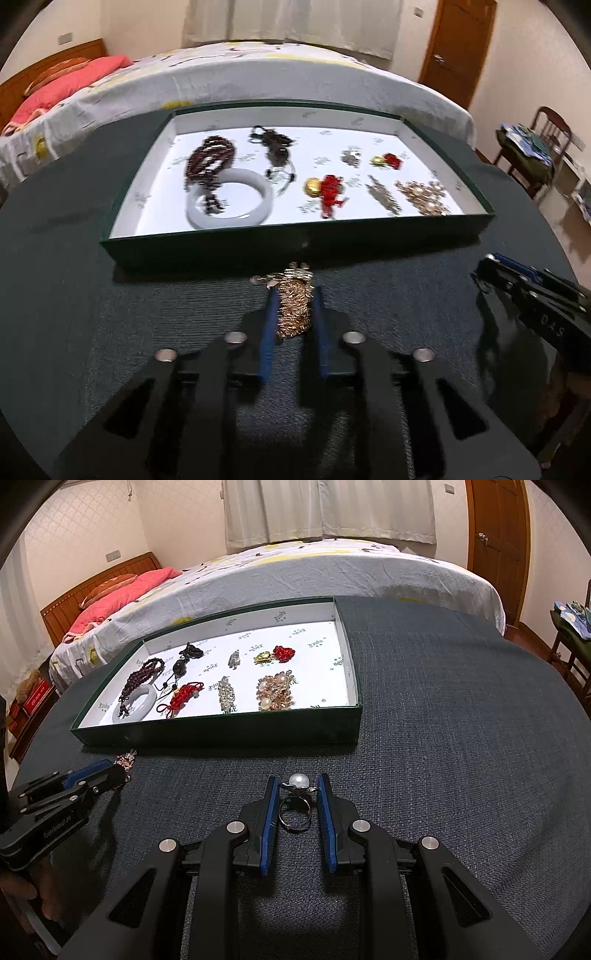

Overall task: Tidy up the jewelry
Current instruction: 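Lift the gold chain with the left tool over the box while the right tool carries the pearl ring there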

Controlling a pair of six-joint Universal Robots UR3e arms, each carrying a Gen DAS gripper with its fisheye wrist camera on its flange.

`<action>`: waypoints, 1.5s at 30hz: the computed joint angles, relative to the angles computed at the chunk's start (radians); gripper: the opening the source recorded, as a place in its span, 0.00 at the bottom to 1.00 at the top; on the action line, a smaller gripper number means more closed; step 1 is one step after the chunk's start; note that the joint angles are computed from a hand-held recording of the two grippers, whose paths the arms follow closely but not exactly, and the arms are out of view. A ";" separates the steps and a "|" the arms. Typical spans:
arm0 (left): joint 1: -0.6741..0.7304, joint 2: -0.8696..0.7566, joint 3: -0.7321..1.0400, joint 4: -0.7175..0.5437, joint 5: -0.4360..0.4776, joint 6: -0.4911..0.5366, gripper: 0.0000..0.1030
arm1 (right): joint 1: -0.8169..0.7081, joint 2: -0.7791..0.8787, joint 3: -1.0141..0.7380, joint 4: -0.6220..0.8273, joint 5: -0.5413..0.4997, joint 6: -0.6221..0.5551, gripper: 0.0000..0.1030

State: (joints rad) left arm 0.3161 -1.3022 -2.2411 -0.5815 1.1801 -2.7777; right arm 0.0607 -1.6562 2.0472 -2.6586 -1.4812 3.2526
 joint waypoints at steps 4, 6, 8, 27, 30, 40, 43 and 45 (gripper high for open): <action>0.021 0.012 -0.012 -0.009 -0.028 0.020 0.13 | -0.003 -0.001 0.001 -0.001 0.001 -0.004 0.21; 0.040 0.017 -0.008 -0.033 -0.050 0.026 0.11 | -0.004 -0.001 0.001 -0.001 0.002 -0.004 0.21; 0.045 0.024 -0.011 -0.038 -0.056 0.030 0.11 | -0.003 -0.001 0.002 -0.001 0.001 -0.003 0.21; 0.131 0.218 0.012 -0.156 -0.141 0.042 0.11 | 0.011 -0.031 -0.011 -0.015 -0.008 0.003 0.21; 0.151 0.255 0.024 -0.186 -0.161 0.047 0.11 | 0.015 -0.046 -0.023 -0.009 -0.011 0.005 0.21; 0.201 0.318 0.076 -0.243 -0.222 0.042 0.11 | 0.023 -0.082 -0.077 0.013 -0.011 0.007 0.21; 0.207 0.317 0.100 -0.246 -0.235 0.031 0.11 | 0.025 -0.083 -0.100 0.018 -0.003 0.011 0.21; 0.207 0.308 0.117 -0.233 -0.242 0.022 0.11 | 0.028 -0.076 -0.125 0.019 0.000 0.012 0.21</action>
